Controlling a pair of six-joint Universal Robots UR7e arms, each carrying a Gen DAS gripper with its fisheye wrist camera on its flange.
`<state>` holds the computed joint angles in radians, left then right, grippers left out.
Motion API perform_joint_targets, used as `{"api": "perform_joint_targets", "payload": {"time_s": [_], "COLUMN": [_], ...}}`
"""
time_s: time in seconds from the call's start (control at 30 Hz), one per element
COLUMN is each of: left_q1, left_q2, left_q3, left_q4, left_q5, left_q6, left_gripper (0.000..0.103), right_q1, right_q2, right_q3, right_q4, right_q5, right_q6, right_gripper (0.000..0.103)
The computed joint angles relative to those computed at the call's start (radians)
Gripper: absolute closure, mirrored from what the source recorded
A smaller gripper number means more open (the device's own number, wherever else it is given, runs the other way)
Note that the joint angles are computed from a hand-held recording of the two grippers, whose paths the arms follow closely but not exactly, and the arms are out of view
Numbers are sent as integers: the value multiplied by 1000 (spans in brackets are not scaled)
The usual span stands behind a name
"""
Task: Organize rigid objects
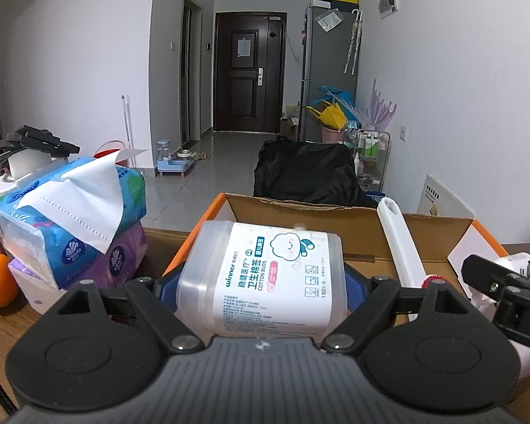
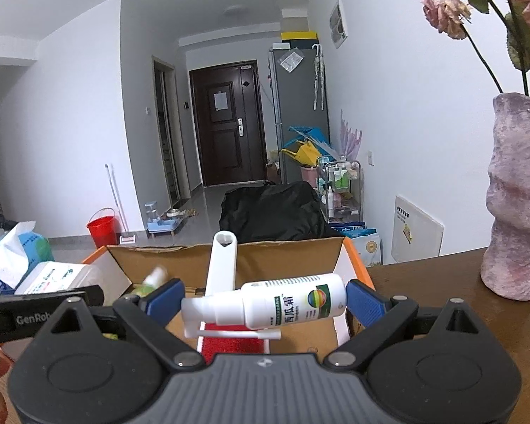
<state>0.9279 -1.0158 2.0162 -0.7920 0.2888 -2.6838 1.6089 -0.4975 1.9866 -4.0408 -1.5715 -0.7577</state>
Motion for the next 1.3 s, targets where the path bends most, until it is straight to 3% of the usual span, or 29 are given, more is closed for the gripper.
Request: {"api": "perform_joint_targets", "payload": {"time_s": [0.27,0.33,0.47,0.57,0.87,1.1,1.2,1.3], "left_q1": [4,2,-1,-1,-12,-53,-77,-106], "left_q2": [8,-4,-20,-27,-43,-80,-89,-100], "left_q3": [-36,-18,7,10,33,89,103,136], "left_q4": [104,61,-4,2,-35,-44,12,-49], "left_q5": [-8,-7,-9,-10,-27,-74,-85,-111], "left_q6": [-67,-40,8,-3,18,-39,-111,-68], "left_gripper": [15,5,0,0,0,0,0,0], "right_q1": [7,13,15,12,9,-2,-9,-17], "right_q2": [1,-1,2,-2,-9,-26,-38,-57], "right_q3": [-9,-15,-25,-19,-6,45,78,120], "right_q4": [20,38,46,34,34,-22,-52,-76], "right_q5": [-28,-54,-75,-69,-67,-53,-38,-22], "right_q6": [-14,-14,-9,2,-6,-18,-23,-30], "right_gripper": [5,5,5,0,0,0,0,0]}}
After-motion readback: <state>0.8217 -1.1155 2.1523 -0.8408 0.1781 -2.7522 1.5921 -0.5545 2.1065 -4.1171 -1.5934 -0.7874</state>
